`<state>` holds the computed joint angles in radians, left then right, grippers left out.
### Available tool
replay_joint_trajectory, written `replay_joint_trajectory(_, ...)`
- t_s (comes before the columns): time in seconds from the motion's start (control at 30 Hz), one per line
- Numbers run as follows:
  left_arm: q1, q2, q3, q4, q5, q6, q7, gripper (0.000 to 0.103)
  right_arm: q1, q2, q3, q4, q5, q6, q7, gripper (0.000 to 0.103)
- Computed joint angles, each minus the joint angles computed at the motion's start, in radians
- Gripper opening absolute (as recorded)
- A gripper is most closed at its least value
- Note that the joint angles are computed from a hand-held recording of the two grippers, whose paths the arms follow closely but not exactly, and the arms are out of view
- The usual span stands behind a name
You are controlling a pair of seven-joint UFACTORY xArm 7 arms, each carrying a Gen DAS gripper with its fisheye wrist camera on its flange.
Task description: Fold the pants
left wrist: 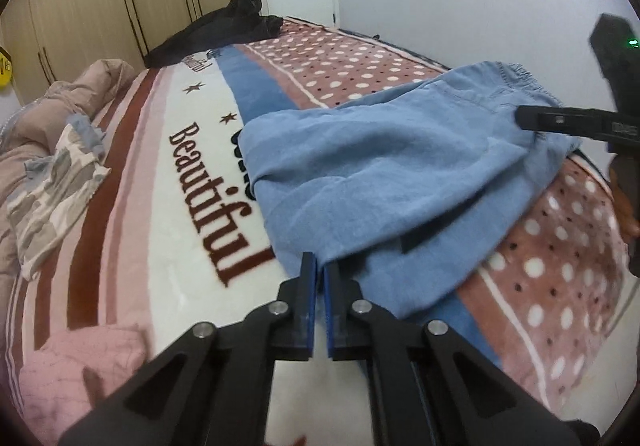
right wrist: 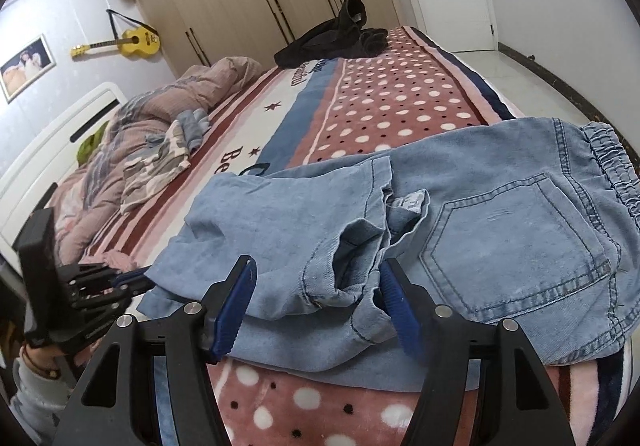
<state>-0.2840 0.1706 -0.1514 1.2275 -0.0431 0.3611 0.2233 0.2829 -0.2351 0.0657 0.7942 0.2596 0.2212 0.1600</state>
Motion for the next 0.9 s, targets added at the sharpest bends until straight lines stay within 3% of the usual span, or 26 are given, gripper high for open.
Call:
replay_joint_trajectory(0.1, 0.026, -0.045, -0.033, -0.039, -0.110, 0.018, 0.119, 0.000, 0.004, 0.000, -0.009, -0.001, 0.014, 0.005, -0.007, 0.061)
replay_joint_trajectory(0.17, 0.003, -0.051, -0.014, -0.049, -0.048, 0.022, 0.074, 0.000, 0.002, 0.004, -0.007, 0.000, 0.014, 0.010, -0.005, 0.061)
replay_joint_trajectory(0.27, -0.031, -0.043, 0.029, -0.053, 0.129, -0.017, -0.063, 0.001, -0.005, 0.012, -0.002, 0.008, 0.009, 0.013, 0.003, 0.061)
replay_joint_trajectory(0.37, -0.031, -0.019, 0.037, -0.031, 0.179, -0.028, -0.099, 0.050, -0.008, 0.014, 0.001, 0.014, 0.001, 0.021, 0.005, 0.061)
replay_joint_trajectory(0.4, -0.031, -0.012, 0.040, -0.026, 0.188, -0.029, -0.105, 0.049, -0.008, 0.014, 0.001, 0.016, 0.001, 0.024, 0.003, 0.061)
replay_joint_trajectory(0.5, 0.003, 0.029, 0.009, 0.024, 0.082, 0.003, -0.044, 0.049, -0.003, 0.015, -0.005, 0.019, 0.013, 0.030, -0.011, 0.061)
replay_joint_trajectory(0.57, -0.002, 0.055, 0.018, 0.051, 0.085, 0.009, -0.060, 0.047, -0.004, 0.016, -0.003, 0.019, 0.015, 0.029, -0.013, 0.061)
replay_joint_trajectory(0.73, -0.035, 0.128, 0.042, 0.126, 0.144, 0.023, -0.127, 0.026, -0.002, 0.030, -0.005, 0.026, 0.027, 0.028, -0.027, 0.062)
replay_joint_trajectory(0.9, -0.072, 0.140, 0.076, 0.120, 0.219, -0.033, -0.212, 0.005, 0.000, 0.050, -0.010, 0.032, 0.052, 0.027, -0.049, 0.062)
